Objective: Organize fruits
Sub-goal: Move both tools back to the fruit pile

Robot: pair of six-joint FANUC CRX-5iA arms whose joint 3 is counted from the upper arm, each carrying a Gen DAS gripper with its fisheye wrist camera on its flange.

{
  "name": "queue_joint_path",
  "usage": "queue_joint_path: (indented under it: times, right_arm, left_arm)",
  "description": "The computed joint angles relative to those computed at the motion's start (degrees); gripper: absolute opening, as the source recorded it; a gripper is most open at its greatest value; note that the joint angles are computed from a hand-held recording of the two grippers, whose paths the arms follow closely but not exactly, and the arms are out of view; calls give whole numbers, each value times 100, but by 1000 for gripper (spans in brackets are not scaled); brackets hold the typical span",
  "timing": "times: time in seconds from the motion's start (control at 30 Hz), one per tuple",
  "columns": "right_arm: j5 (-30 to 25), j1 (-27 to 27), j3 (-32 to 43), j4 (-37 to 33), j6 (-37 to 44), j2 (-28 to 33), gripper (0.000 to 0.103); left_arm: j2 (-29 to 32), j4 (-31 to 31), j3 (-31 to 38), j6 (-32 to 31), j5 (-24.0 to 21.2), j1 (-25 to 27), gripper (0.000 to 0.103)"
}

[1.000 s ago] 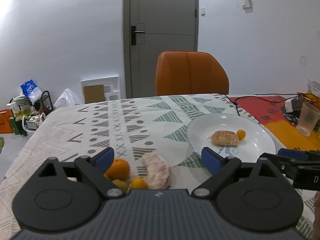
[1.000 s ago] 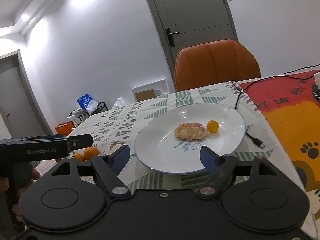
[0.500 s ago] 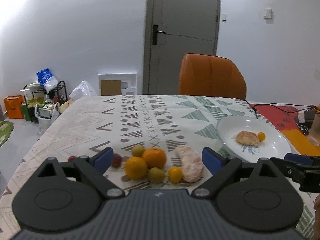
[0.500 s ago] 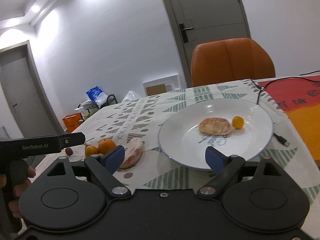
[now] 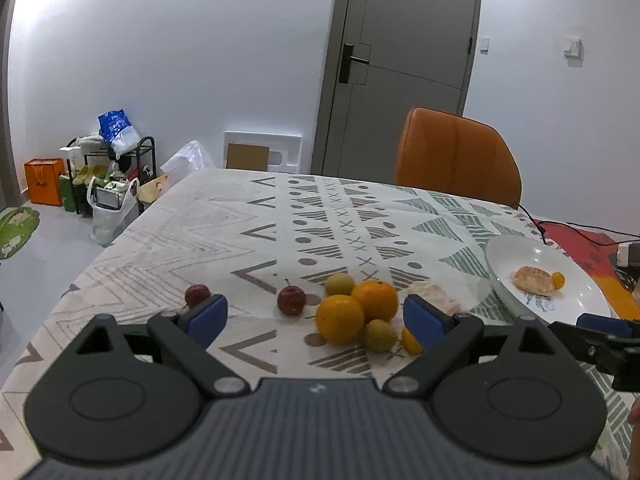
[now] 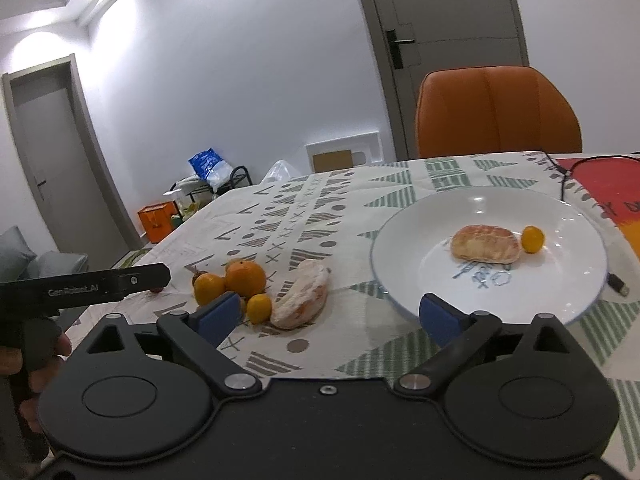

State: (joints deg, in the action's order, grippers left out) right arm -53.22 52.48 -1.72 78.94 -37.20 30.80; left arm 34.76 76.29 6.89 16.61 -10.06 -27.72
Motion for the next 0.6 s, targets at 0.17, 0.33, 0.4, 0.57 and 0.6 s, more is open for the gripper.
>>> queue_joint_path:
  times: [0.17,0.33,0.4,0.57,0.6]
  right_arm:
    - [92,-31,297,-201,283,182,99]
    - [172,-72,633,-344,677,378,93]
    - [239,-92,758,-401,829,439,86]
    - [395,-146,1070,-590,1185,600,71]
    - [432,-159,1145,-654,1264,642,67]
  left_arm:
    - [114,-144,127,143,-186,111,92]
    - [230,-343,280,313,-361,213,87]
    - [278,-472,358,442,-429,267,86]
    - [405,-1064,613,1023,-606,449,79]
    - [424,-1148,654,1110,-639,480,79]
